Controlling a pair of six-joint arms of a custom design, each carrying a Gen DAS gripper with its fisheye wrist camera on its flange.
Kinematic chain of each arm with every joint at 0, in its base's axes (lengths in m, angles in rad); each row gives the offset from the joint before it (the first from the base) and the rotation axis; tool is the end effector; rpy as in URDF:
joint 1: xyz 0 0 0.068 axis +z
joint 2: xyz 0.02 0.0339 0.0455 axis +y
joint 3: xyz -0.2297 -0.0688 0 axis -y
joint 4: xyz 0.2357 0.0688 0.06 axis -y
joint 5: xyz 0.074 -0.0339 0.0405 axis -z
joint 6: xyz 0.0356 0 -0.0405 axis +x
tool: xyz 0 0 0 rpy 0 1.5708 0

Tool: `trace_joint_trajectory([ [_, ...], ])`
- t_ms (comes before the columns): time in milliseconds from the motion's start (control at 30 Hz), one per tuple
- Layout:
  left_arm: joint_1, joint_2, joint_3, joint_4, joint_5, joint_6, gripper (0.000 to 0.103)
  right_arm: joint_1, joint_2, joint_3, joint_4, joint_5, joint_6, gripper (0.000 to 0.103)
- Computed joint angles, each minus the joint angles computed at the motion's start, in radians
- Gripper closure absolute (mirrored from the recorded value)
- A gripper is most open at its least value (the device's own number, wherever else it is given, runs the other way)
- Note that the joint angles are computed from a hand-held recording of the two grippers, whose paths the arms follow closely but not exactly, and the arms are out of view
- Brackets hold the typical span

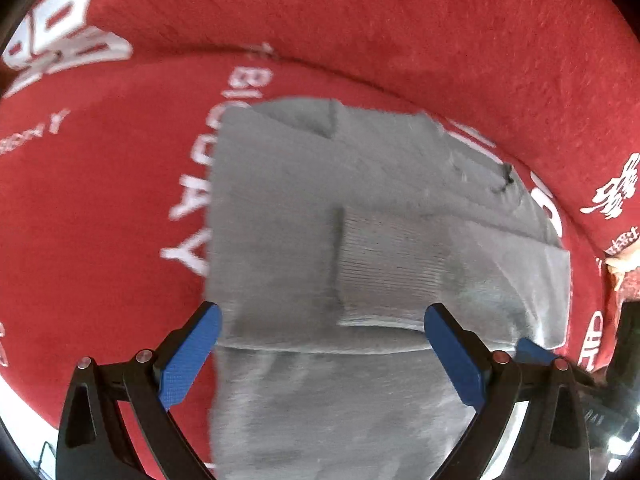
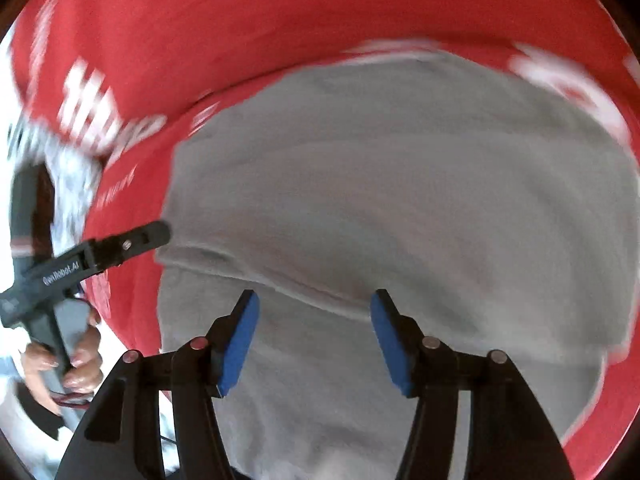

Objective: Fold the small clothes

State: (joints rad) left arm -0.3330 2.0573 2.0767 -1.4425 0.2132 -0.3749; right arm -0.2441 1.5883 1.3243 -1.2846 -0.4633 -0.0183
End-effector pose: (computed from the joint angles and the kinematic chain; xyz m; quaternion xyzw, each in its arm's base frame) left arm 0.3547 -0.1306 0.2735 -0.0129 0.9916 -0.1250 0.0320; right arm 0.2654 -0.0497 0.2338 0.1071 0.9673 0.2262 0.0407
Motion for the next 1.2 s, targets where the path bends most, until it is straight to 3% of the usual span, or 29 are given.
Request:
trace_joint_trajectory([
  [167, -0.048, 0.063, 0.059, -0.013, -0.024, -0.015, 0.002, -0.424, -0.014, -0.061, -0.033, -0.041, 0.035, 0.041],
  [200, -0.057, 0.069, 0.067, -0.015, -0.032, -0.014, 0.004, -0.472, -0.007, -0.062, -0.030, -0.051, 0.043, 0.041],
  [233, -0.064, 0.074, 0.074, -0.018, -0.035, -0.012, 0.012, -0.516, 0.008, -0.060, -0.018, -0.070, 0.062, 0.041],
  [300, -0.073, 0.099, 0.105, -0.044, -0.038, -0.006, 0.019, -0.576, 0.050, -0.050, 0.008, -0.119, 0.106, 0.053],
  [367, -0.078, 0.118, 0.124, -0.060, -0.032, -0.001, 0.043, -0.585, 0.091, -0.019, 0.019, -0.105, 0.129, 0.096],
  [400, -0.082, 0.128, 0.139, -0.070, -0.038, 0.004, 0.047, -0.593, 0.111, 0.009, 0.006, -0.092, 0.105, 0.096],
  [467, -0.085, 0.123, 0.148, -0.072, -0.027, 0.018, 0.083, -0.591, 0.123, 0.051, -0.013, -0.086, 0.043, 0.096],
  [500, -0.084, 0.113, 0.139, -0.070, -0.020, 0.024, 0.087, -0.587, 0.122, 0.074, -0.025, -0.079, 0.000, 0.096],
  [700, -0.102, -0.002, -0.034, 0.014, -0.039, 0.015, 0.087, -0.568, 0.140, 0.054, 0.012, -0.008, -0.096, 0.096],
  [933, -0.117, -0.041, -0.055, -0.015, -0.073, 0.035, 0.087, -0.569, 0.123, 0.050, 0.026, 0.006, -0.125, 0.097],
  [1000, -0.110, -0.049, -0.061, -0.036, -0.096, 0.033, 0.087, -0.572, 0.134, 0.066, 0.000, 0.004, -0.130, 0.097],
  [1100, -0.091, -0.057, -0.049, -0.065, -0.132, 0.031, 0.087, -0.577, 0.189, 0.139, -0.116, 0.005, -0.193, 0.088],
  [1200, -0.067, -0.061, -0.002, -0.093, -0.153, 0.047, 0.087, -0.590, 0.156, 0.174, -0.178, 0.008, -0.260, 0.085],
])
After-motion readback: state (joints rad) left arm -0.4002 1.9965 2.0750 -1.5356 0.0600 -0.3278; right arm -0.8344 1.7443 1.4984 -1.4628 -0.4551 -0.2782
